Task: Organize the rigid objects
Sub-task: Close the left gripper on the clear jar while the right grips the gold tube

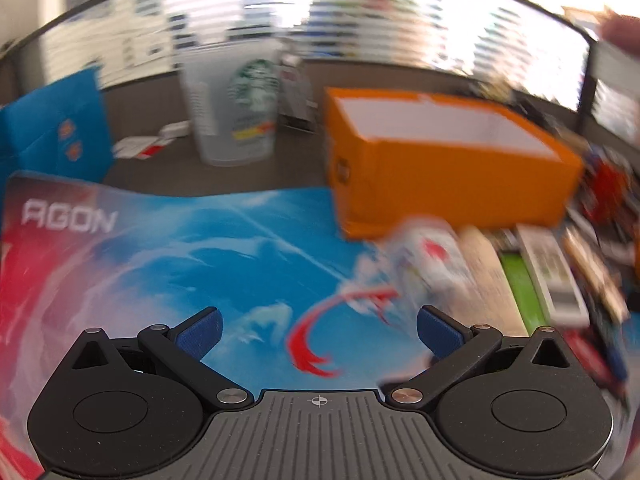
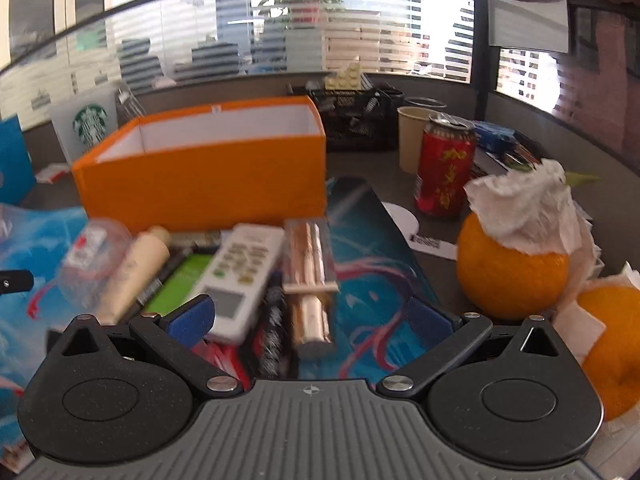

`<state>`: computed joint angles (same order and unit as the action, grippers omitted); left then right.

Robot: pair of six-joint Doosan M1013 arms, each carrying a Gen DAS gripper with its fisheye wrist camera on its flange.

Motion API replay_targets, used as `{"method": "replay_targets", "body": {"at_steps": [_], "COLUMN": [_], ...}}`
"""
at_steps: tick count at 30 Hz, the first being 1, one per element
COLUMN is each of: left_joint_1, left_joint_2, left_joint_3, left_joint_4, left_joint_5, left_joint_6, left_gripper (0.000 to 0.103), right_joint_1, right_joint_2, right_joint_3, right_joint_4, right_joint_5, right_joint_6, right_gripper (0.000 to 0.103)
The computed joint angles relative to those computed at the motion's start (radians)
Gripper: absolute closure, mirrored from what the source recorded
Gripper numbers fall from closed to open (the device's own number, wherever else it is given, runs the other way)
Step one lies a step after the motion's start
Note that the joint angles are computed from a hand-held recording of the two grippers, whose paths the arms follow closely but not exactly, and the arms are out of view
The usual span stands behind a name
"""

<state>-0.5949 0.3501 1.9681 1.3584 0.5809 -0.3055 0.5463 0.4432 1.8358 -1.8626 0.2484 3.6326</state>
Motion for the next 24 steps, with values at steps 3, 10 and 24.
{"method": "replay_targets", "body": {"at_steps": [3,10,24], "left_joint_1": [-0.008,0.038,0.063], "left_joint_2": [0.023,0.054,0.092], "left_joint_3": [-0.016,-0.075,-0.142], "left_joint_4": [0.036,0.025,-0.053], "left_joint_5": [-0.035,-0.098,-0.189], "left_joint_6": [0.031,-0.026,0.053], "left_gripper": [0.0,0.0,0.0], "right_joint_1": [0.005,-0.007,-0.046], "right_joint_2": [0.011,0.049,0.104], "right_joint_3": [0.008,-0.034,-0.12], "right_joint_4": [-0.104,-0.289,-0.206], "right_joint_5": [0.031,0.045,-0.081], "right_joint_6": [0.074,0.21,0.134], "right_gripper": [0.0,0.0,0.004]}}
